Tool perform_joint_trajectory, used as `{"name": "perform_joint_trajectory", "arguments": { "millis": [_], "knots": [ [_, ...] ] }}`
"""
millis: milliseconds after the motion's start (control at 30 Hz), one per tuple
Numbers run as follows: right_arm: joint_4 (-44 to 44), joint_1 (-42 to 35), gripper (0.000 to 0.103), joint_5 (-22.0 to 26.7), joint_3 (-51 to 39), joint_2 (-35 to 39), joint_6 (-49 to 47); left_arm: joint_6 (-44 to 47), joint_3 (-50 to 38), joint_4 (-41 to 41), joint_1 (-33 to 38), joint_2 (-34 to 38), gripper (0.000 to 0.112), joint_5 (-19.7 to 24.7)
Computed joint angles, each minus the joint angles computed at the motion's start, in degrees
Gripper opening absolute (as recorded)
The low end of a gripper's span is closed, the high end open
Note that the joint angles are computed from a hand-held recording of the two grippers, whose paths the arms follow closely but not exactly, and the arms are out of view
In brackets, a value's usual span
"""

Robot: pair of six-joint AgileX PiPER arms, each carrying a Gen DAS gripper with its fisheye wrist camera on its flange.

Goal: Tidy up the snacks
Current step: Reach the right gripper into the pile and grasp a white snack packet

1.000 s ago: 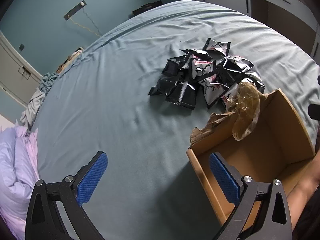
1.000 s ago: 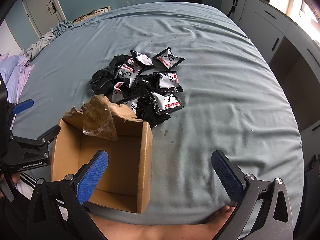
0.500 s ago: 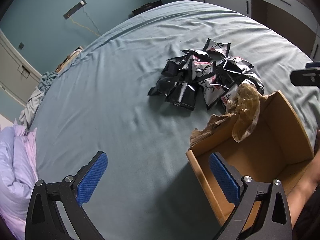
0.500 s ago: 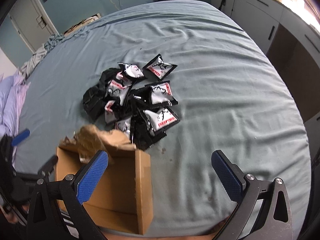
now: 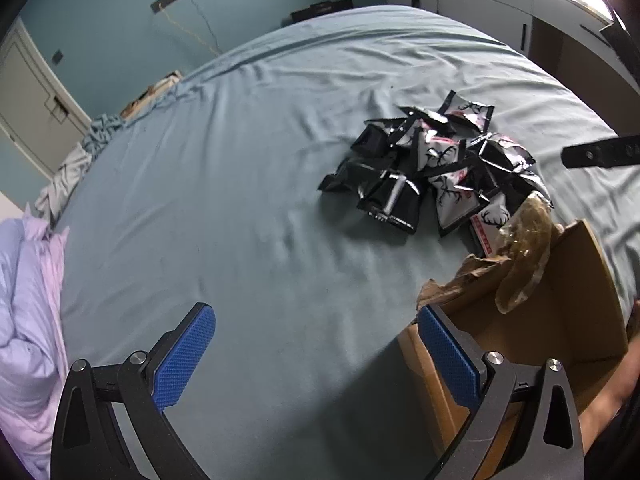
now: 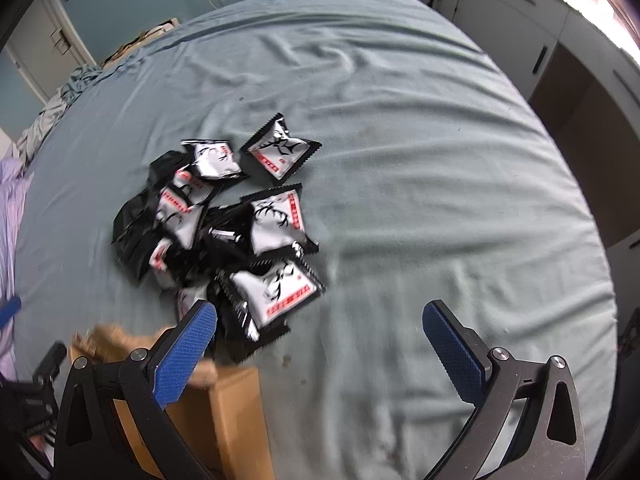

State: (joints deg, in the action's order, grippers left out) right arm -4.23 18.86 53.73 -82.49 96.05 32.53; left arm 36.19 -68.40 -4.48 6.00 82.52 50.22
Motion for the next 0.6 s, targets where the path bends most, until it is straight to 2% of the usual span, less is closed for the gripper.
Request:
{"name": "perform_joint_trajectory", "arguments": {
  "millis": [167, 333, 467, 567, 600],
  "knots": [
    [5.85, -2.72, 0.103, -0.28, -6.11, 7.64, -5.42, -0.71, -1.38, -0.33, 0.74, 1.79, 0.103, 0.86],
    [14.38, -4.85, 0.103, 1.85, -13.13, 17.09, -11.99, -0.05, -2.07, -1.82, 1.64, 2.82, 0.103, 1.41],
    [11.58, -4.11, 0.097, 3.05, -16.91, 21.27, -8.59, 0.13, -2.23, -2.44, 1.84, 3.12, 0.103, 1.03],
    [4.12, -1.67, 0.057, 4.76, -19.50, 21.93, -5.35, 1.30, -2.36, -4.26, 2.52, 2.98, 0.103, 0.94],
    [4.18, -1.76, 0.049, 4.54, -19.49, 21.59, -5.85, 1.73, -2.44, -4.91, 2.81, 2.89, 0.103, 1.05]
  ]
}}
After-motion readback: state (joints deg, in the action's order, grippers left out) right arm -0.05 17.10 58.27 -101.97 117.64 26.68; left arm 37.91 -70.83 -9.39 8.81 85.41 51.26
